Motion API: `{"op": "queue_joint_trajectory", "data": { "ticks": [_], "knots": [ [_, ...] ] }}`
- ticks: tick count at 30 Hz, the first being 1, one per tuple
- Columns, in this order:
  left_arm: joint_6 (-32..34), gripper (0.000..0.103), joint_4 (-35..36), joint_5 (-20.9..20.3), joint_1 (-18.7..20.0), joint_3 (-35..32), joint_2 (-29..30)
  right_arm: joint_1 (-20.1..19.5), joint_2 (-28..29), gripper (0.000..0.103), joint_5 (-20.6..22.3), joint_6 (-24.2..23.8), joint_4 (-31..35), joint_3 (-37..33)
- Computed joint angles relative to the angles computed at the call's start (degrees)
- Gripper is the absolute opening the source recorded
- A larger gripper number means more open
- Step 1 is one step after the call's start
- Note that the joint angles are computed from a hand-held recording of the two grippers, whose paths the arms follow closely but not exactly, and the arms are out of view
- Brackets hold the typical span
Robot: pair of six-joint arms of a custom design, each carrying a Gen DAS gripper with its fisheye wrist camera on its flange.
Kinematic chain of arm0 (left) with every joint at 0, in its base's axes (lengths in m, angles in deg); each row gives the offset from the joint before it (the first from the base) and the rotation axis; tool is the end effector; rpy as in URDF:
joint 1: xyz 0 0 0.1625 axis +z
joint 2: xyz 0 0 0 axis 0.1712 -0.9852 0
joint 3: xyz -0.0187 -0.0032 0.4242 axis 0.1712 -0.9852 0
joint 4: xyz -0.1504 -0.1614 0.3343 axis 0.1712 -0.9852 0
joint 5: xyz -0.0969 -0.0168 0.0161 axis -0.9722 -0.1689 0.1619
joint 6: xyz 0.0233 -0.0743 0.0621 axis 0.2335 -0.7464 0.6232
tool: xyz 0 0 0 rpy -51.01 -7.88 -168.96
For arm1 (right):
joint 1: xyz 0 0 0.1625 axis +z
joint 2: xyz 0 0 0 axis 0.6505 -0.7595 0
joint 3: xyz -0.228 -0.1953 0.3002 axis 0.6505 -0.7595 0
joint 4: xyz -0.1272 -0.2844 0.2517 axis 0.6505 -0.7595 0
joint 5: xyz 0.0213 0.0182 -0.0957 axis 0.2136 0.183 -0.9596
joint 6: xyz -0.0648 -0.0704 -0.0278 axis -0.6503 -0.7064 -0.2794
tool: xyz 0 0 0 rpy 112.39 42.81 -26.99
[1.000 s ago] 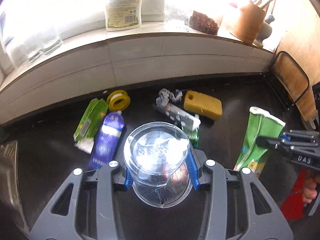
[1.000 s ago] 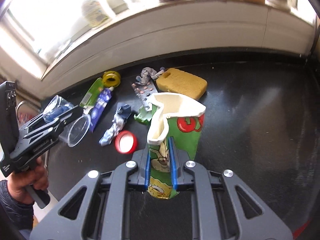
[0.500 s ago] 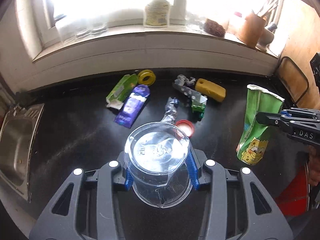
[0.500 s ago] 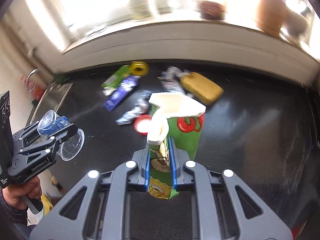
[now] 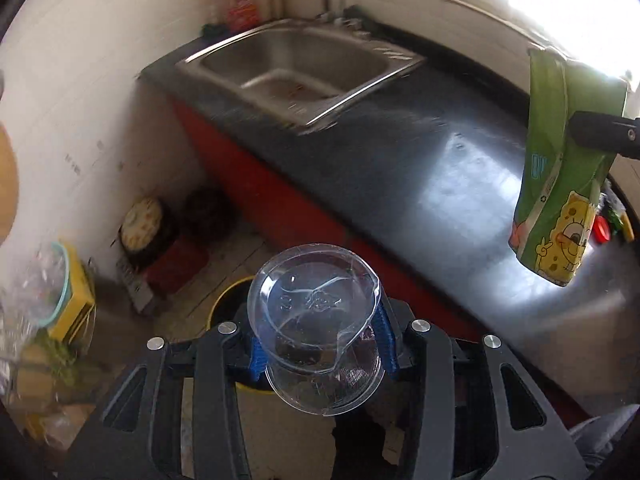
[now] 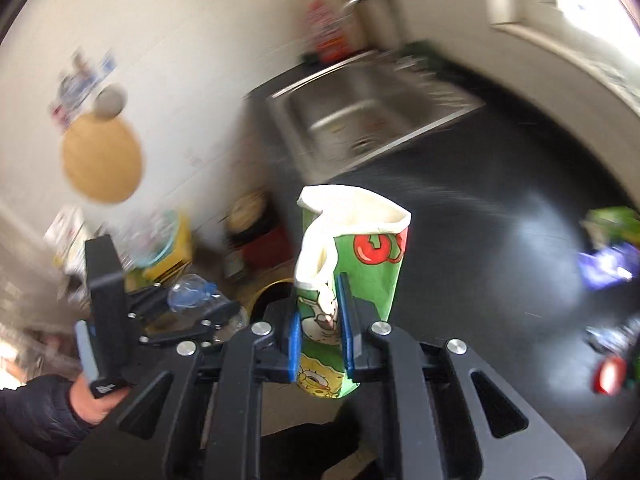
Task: Collect trash
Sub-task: 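Carry both cups over the black bin and open both tools to drop them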
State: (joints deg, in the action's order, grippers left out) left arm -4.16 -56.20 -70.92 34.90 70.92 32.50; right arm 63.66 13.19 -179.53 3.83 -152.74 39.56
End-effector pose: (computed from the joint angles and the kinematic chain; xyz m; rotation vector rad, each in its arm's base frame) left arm -0.2547 -0.5594 0.1589 -0.4612 2.0464 -0.8139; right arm 0.3207 -0.7643 0.2050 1.4766 -2.6805 -0.2047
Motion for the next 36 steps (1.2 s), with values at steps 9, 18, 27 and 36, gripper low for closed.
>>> {"op": "queue_joint_trajectory", "data": {
  "ticks": [9,18,27,36],
  "knots": [
    [-10.8,0.042,-13.0,-1.5,2.4,21.8,-9.7,5.6,4.6,0.016,-7.9,-6.0,-7.0,17.0],
    [6.0,0.045,-43.5,1.0,9.0,32.5,-8.7,6.3,10.7,0.017,-15.5,-6.1,-14.6,21.1],
    [4.3,0.080,-44.1,1.0,9.2,34.2,-9.0,6.4,12.9,0.074,-15.6,-4.3,-14.2,19.4],
    [-0.2,0.092,-19.6,1.6,4.1,25.0,-10.8,5.3,5.9,0.082,-10.9,-2.3,-15.4,19.0]
  ]
}}
